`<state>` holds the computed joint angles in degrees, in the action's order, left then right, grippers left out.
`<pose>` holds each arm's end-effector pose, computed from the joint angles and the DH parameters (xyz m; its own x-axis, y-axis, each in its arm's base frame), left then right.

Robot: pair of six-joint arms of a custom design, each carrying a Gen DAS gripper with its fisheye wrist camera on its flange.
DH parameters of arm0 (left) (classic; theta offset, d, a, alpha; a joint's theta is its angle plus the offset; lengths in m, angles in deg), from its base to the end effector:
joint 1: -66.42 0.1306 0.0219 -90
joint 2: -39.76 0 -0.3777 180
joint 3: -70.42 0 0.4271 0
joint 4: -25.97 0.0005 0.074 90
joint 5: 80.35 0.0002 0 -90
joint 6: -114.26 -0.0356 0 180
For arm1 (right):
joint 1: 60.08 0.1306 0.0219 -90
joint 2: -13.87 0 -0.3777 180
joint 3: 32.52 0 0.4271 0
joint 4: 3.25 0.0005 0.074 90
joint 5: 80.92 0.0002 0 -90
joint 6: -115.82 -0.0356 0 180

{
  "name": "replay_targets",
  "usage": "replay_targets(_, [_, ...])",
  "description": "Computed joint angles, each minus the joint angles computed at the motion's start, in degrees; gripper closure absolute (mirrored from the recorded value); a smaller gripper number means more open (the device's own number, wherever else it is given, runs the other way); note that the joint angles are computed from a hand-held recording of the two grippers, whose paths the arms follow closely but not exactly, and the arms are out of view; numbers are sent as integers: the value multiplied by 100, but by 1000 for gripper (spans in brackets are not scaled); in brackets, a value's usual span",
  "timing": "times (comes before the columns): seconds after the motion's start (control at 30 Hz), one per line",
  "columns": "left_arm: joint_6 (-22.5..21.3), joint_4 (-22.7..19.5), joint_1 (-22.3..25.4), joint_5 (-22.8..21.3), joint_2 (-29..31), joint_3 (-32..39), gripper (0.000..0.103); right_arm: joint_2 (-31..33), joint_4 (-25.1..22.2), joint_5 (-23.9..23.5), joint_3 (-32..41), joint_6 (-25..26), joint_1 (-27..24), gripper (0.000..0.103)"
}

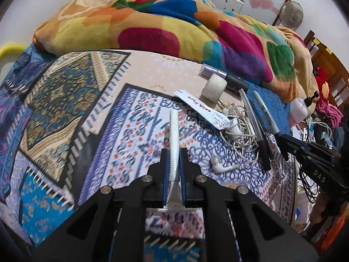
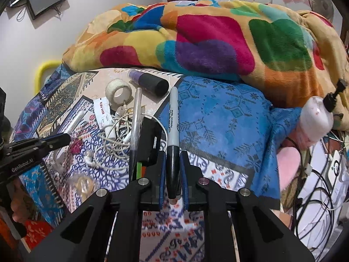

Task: Collect trash
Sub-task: 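Grasp the white stick with the left tool while the right grasps the black marker, then carry both held items down over the white bucket on the floor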

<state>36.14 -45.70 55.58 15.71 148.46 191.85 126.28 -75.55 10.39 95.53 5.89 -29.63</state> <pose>0.6041 -0.1200 0.4887 -0.8728 -0.0413 -0.4863 0.0622 0.9789 -0.1947 0.5500 0.3218 0.5033 -0.8461 -0.1021 -0.5232 -0.2206 0.9605 0.1694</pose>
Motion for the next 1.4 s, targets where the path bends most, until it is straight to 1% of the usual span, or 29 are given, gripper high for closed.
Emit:
replay_targets(0.17, [144, -33, 102, 75, -400, -273, 95, -190, -117, 96, 10, -46, 83, 91])
replay_targets(0.47, [180, -204, 163, -234, -1243, -496, 95, -440, -315, 406, 511, -25, 484, 91])
replay_targets(0.63, [113, -383, 240, -420, -1744, -567, 95, -466, -472, 719, 906, 72, 926, 91])
replay_targets(0.87, [24, -700, 507, -583, -2590, -840, 95, -337, -748, 900, 1564, 91, 1634, 91])
replay_targets(1.03, [-183, -953, 908, -606, -3259, -1156, 95, -126, -929, 959, 2052, 50, 2187, 91])
replay_targets(1.17, [-349, -1151, 1364, -555, -3723, -1416, 95, 142, -1072, 928, 2452, -63, 2599, 91])
replay_targets(1.27, [-530, -1307, 1845, -421, -4063, -1648, 95, 349, -1129, 823, 2681, -120, 2832, 91])
replay_targets(1.4, [-834, -1517, 2628, -173, -4444, -2020, 95, 870, -1353, 613, 3287, -117, 3135, 91])
